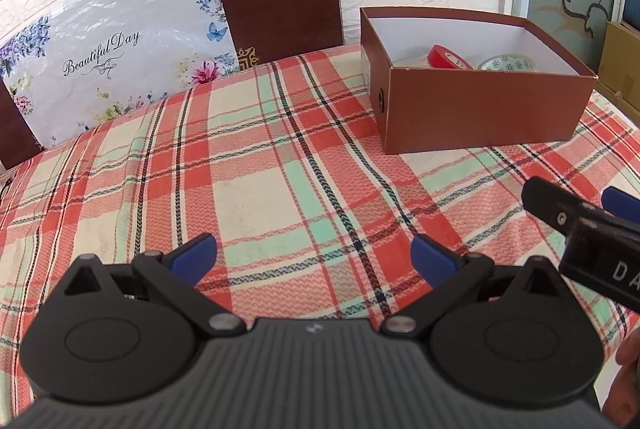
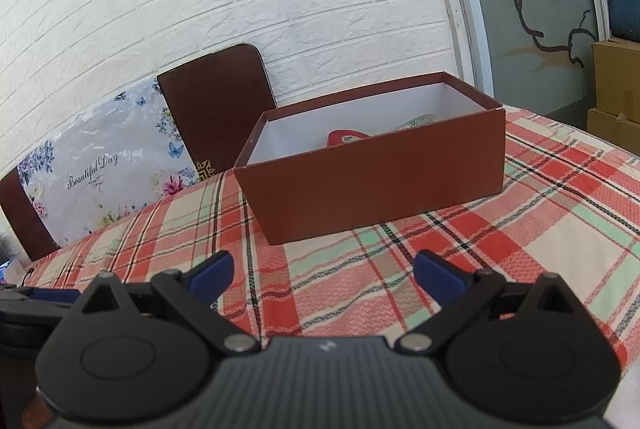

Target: Organize objects

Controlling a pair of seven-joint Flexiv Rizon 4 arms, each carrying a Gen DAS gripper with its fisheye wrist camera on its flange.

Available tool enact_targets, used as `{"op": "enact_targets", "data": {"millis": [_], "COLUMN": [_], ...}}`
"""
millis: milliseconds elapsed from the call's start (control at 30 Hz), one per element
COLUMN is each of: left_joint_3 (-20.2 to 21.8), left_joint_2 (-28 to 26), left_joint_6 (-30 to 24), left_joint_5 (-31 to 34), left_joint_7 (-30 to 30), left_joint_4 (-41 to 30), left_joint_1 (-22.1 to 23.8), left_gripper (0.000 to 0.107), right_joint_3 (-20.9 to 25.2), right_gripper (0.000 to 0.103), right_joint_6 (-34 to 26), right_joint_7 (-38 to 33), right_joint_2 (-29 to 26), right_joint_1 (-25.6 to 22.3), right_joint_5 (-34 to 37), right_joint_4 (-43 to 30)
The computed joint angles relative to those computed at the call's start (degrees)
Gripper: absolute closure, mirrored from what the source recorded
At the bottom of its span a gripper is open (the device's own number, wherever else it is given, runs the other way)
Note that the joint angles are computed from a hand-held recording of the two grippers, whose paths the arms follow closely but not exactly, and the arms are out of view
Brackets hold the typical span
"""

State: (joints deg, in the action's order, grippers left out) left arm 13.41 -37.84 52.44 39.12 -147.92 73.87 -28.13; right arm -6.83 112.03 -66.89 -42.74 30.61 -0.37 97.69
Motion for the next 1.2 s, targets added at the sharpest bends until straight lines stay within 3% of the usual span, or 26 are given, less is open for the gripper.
{"op": "enact_targets", "data": {"millis": [300, 633, 1200], "left_joint_3": [1.98, 0.58, -0.76], "left_joint_2": [0.73, 1.67, 2.18], "left_joint_6": [-5.22, -6.59, -4.82], "left_joint_5": [5.6, 10.03, 10.1], "left_joint_7": [-4.13, -5.75, -6.01], "left_joint_4": [-1.1, -1.45, -1.16], "left_joint_1": [-2.72, -2.8, -1.68], "left_gripper": [0.004, 0.004, 0.004], "right_joint_3": [-0.6, -2.21, -2.9], "right_gripper": [0.003, 0.003, 0.003], "right_joint_6": [0.61, 1.38, 2.79], "right_joint_7": [-0.08, -1.67, -3.14], "right_joint_2": [-0.01, 0.6, 0.1], "right_joint_1": [0.48, 2.24, 2.99], "right_joint_5": [0.62, 2.81, 4.45], "right_joint_4": [-0.25, 0.53, 0.34]}}
